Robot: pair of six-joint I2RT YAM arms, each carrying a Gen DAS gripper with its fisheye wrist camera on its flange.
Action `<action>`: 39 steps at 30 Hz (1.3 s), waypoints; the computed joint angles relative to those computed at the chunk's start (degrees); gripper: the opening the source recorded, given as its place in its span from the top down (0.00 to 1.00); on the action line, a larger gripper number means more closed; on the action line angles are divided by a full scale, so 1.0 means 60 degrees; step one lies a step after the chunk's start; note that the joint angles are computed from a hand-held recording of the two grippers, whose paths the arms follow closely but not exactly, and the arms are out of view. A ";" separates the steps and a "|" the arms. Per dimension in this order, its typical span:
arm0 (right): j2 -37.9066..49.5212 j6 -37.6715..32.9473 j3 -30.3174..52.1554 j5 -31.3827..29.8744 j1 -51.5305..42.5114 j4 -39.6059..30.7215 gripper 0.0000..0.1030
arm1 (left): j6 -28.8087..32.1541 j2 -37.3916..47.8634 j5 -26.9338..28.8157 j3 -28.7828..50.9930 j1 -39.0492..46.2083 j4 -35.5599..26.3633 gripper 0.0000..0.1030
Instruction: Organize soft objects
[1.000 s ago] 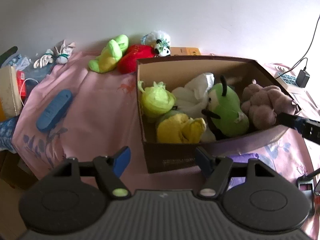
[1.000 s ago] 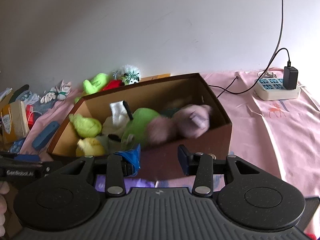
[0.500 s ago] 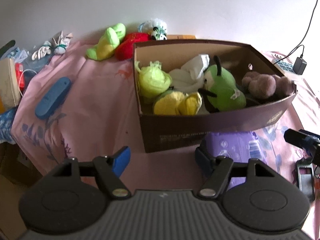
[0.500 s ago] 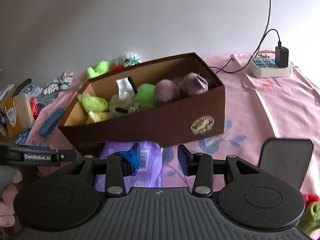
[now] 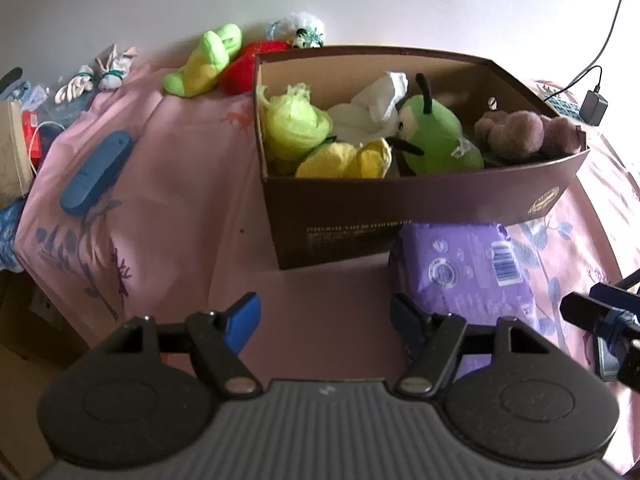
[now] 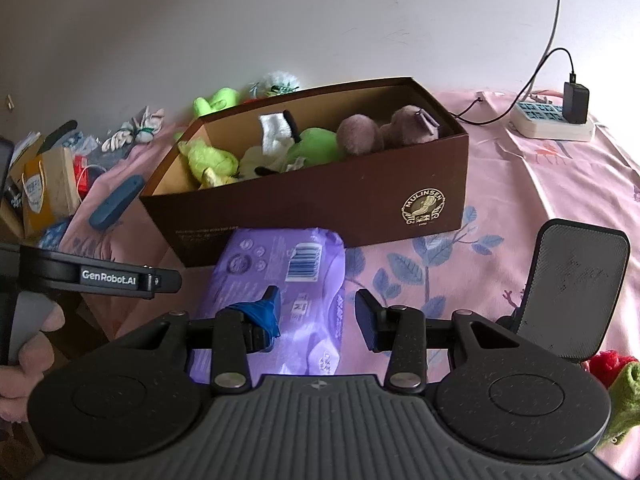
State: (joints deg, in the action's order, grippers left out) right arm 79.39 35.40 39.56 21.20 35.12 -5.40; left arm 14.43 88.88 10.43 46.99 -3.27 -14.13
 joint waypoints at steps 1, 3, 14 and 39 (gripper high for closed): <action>0.0015 -0.0011 0.0013 0.0034 0.0049 -0.0029 0.76 | 0.0020 0.0005 0.0006 -0.0014 0.0021 -0.0023 0.29; 0.0014 -0.0023 0.0021 0.0092 0.0149 -0.0084 0.76 | 0.0039 -0.0015 0.0025 -0.0071 0.0048 -0.0048 0.29; -0.0091 0.0049 -0.0062 0.0487 0.0658 -0.0270 0.76 | 0.0220 -0.0175 0.0112 -0.0393 0.0117 -0.0083 0.29; -0.0683 0.1033 -0.0742 0.0270 0.1026 -0.0834 0.76 | 0.0224 -0.0893 -0.0790 -0.1285 -0.0464 -0.0065 0.29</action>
